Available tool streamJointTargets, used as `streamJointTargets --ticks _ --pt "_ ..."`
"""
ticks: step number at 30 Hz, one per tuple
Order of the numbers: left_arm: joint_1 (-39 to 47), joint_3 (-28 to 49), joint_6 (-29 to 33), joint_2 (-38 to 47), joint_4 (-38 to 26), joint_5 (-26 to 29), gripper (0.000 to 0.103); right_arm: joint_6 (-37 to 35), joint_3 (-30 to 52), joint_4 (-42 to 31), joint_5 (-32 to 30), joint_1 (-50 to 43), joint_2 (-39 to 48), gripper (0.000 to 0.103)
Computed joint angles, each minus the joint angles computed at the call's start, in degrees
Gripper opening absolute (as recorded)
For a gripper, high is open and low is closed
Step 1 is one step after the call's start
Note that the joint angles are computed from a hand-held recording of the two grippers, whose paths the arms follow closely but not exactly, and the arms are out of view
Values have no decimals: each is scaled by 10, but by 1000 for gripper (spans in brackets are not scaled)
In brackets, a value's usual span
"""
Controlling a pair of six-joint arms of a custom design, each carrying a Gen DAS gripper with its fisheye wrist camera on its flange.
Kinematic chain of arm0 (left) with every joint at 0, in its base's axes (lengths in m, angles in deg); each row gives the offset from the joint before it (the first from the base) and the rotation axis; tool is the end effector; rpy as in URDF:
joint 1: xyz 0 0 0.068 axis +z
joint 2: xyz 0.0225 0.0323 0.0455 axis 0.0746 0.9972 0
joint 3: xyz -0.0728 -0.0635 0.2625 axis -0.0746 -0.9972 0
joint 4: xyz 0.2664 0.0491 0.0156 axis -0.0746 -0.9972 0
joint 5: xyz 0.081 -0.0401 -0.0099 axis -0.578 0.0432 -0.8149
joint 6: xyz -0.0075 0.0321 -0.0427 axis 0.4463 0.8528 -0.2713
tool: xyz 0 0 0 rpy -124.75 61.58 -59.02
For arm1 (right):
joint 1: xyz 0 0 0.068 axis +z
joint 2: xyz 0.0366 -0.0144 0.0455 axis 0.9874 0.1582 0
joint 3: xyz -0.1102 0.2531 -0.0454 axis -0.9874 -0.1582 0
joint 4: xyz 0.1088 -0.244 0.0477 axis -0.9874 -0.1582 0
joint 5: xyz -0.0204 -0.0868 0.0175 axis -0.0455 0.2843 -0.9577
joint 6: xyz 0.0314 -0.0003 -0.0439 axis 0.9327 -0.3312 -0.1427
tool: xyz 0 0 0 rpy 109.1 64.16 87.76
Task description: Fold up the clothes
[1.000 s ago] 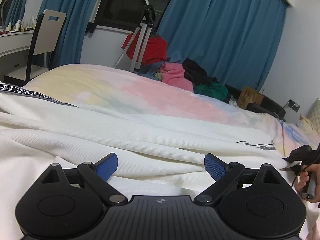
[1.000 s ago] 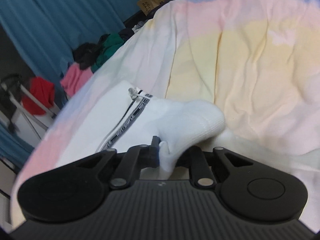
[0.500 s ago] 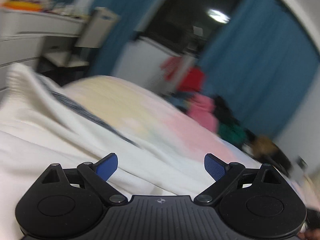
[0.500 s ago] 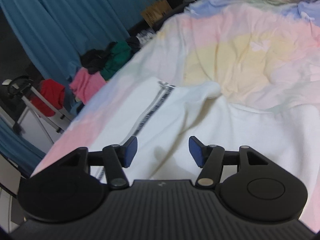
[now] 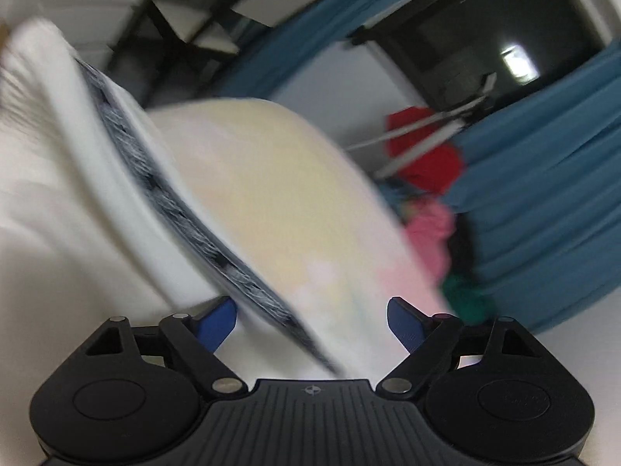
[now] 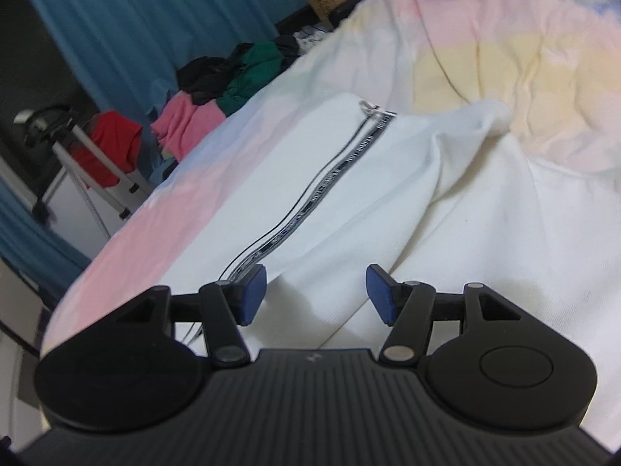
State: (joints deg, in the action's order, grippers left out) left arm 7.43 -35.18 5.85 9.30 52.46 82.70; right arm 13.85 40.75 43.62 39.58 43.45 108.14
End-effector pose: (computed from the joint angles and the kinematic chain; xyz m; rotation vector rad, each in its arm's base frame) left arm 0.2888 0.0033 0.1616 -0.7437 1.9991 -0.8683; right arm 0.2339 -0.1632 0.0920 0.9747 2.0152 0.2826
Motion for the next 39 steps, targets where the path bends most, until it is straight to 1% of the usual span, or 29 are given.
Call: streamJointTargets --ticks 2,3,4,6,8,9,12,15,17,19,21,23,25,27,29,30,31,32,33,34,35,38,39 --pt "10 -15 -34 29 117 46 87 14 2 16 4 -5 8 60" --pt "10 -15 -40 37 147 49 87 17 2 25 9 -5 12 60" --pt "6 -5 -26 34 129 36 87 20 3 34 14 -5 16 60" --pt "-5 23 13 24 66 5 87 18 10 33 20 -2 23 61" --pt "-14 31 35 11 25 -16 87 23 15 33 17 1 31 61" --pt "-17 26 35 1 12 -18 87 24 19 31 16 1 35 61" --pt "-25 -1 26 -43 -27 4 87 26 24 19 16 3 35 61" --pt "-59 -33 31 -86 -55 5 89 21 21 17 4 -1 27 61" --pt "-83 -40 22 -75 -64 3 89 14 16 17 -12 -4 20 61" --pt "-104 -43 5 -39 -45 -3 89 10 16 13 -42 -11 15 61" --pt "-119 -44 -12 -5 -17 -10 89 3 23 6 -96 -23 19 61" --pt "-120 -46 -31 26 32 -18 89 1 37 -10 -156 -36 30 61" --pt "-110 -49 -63 62 91 -13 89 15 47 -9 -194 -50 42 61" --pt "-97 -53 -88 88 138 -7 87 18 59 -19 -200 -55 48 61" --pt "-82 -56 -99 105 163 0 73 23 76 -36 -201 -58 60 61" --pt "-74 -57 -105 114 175 4 69 28 83 -41 -195 -59 66 61" --pt "-67 -58 -111 123 188 7 58 35 84 -36 -178 -59 68 60" --pt "-59 -59 -115 130 196 11 43 42 86 -30 -162 -59 70 61" --pt "-52 -60 -119 136 206 17 34 41 85 -20 -145 -62 71 61" --pt "-44 -60 -125 143 218 25 19 41 87 -16 -127 -60 70 61" --pt "-36 -66 -134 153 247 36 10 41 89 -13 -109 -58 69 61" --pt "-5 -90 -154 173 353 76 7 46 84 12 -64 -53 61 61" --pt "0 -93 -165 185 393 82 6 45 75 32 -68 -51 56 61"
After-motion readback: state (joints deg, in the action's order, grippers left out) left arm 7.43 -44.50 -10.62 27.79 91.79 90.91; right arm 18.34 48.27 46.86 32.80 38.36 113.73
